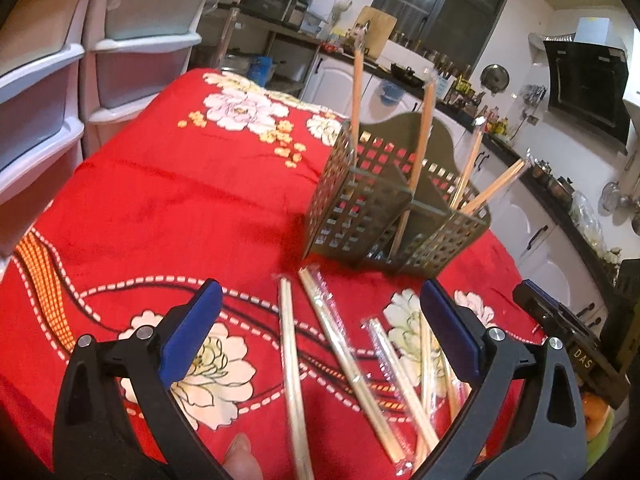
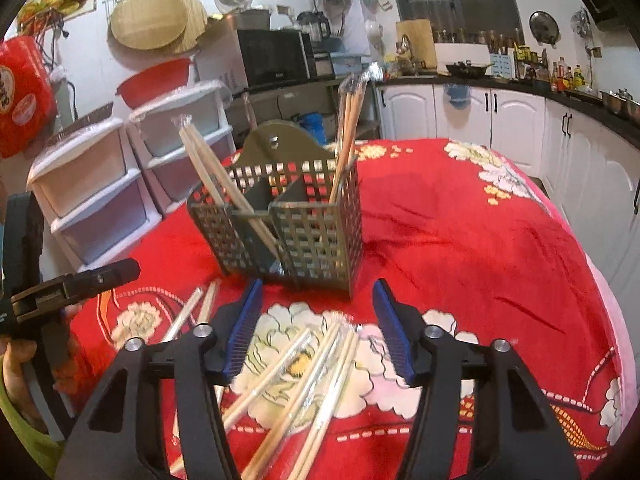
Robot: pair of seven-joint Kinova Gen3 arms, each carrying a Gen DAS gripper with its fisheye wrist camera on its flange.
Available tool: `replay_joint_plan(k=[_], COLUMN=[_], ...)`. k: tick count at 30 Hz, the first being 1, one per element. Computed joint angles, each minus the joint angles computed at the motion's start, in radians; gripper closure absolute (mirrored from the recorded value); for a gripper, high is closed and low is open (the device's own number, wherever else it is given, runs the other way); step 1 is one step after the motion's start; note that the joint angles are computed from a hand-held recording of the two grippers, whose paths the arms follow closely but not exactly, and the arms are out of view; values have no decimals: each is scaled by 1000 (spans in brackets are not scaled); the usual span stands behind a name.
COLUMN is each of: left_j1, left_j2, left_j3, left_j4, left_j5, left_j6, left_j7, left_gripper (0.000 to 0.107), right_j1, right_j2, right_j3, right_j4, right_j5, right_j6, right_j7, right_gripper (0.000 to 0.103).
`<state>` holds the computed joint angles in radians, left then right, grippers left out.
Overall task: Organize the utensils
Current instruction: 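Move both open tools back toward the remaining chopsticks on the table, then close the left tool on a wrapped chopstick while the right tool grasps another chopstick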
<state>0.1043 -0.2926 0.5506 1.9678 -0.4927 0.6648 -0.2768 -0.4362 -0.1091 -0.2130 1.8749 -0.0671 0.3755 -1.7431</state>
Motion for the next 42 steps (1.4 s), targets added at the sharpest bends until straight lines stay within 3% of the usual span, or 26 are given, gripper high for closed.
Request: replay_joint_plan(k=[3, 15, 17, 26, 28, 34, 42], left_j1=[9, 73, 90, 170, 191, 254, 302], left_j2=[6, 41, 53, 119, 143, 188, 248], left_j3=[-9, -35, -44, -105, -120, -174, -240], left_j4=[12, 25, 23, 3, -12, -51, -110], left_j5=[13, 25, 26, 31, 23, -12, -32], left_j6=[-2, 32, 41, 86, 113, 170, 213], left_j7=[-3, -5, -9, -29, -31, -33, -73], left_gripper=[24, 47, 57, 73, 75, 79, 79], right_j1=[-7, -15, -20, -46, -60, -77, -53], right_j2=[12, 57, 65, 115, 146, 234, 309], right_j3=[5, -26, -23, -18, -15, 16, 29], right_j4=[-5, -31, -34, -84, -118, -205, -272], right_j5=[-13, 107, 114, 132, 189, 212, 111], right_j6=[31, 142, 154, 178, 201, 256, 298], right_j7=[16, -85, -92, -76, -116, -101, 17], right_gripper=[55, 72, 74, 77, 77, 78, 78])
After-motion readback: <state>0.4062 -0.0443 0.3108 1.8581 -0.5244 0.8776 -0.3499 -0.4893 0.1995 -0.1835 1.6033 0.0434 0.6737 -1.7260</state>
